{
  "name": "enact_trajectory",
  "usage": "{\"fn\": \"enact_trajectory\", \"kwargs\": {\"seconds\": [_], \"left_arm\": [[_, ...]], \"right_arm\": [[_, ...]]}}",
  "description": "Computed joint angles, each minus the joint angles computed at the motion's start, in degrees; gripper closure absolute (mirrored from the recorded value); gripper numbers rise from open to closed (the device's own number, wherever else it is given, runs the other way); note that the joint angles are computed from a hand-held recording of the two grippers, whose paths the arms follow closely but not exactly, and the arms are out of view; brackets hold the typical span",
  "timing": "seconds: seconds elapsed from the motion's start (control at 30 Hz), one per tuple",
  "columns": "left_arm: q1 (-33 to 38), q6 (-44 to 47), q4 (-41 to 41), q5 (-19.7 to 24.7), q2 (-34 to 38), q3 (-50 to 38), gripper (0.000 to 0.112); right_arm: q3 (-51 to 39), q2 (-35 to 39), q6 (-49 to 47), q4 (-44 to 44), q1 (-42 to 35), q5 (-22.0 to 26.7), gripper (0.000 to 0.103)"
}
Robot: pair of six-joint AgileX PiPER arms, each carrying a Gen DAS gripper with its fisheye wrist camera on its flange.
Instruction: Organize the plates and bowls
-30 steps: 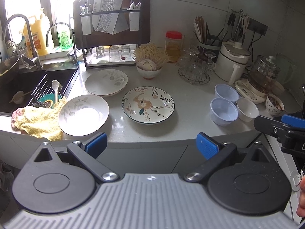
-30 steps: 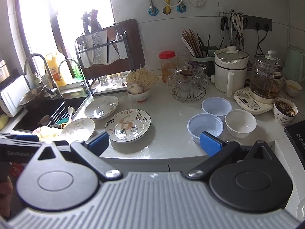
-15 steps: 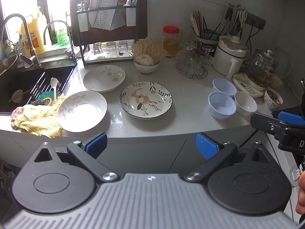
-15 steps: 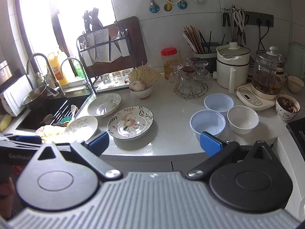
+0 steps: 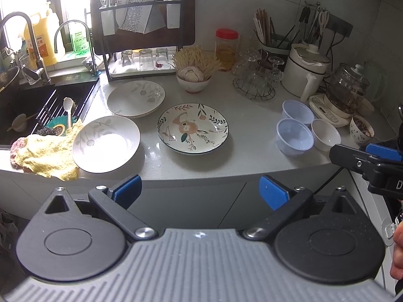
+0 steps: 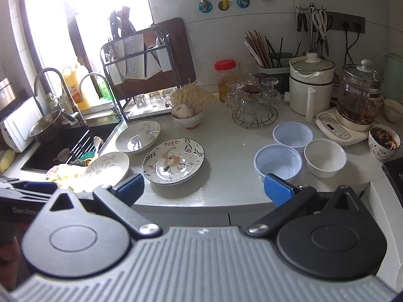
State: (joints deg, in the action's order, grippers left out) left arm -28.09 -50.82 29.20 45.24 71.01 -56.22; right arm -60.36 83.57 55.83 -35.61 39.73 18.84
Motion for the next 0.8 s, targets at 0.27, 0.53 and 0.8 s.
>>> {"fn": "enact_trajectory", "kwargs": {"seconds": [0.27,0.53,0.8], "left_arm": [[10.71,13.91,-8.91,-5.82,1.70,-0.47,0.011],[20.00,31.45,-20.54,-10.19,5.54,-3.41,0.011],[31.97,56.91,-40.31,-9.78,12.61,-10.40,0.011]], "right_arm": [[-4.13,4.60,11.22,-8.86,3.06,2.30,0.000],[-10.76,10.05,14.63,-10.28,5.49,4.14,0.000],[-20.35,17.34,18.29,-11.47,7.84,9.18,0.000]]}}
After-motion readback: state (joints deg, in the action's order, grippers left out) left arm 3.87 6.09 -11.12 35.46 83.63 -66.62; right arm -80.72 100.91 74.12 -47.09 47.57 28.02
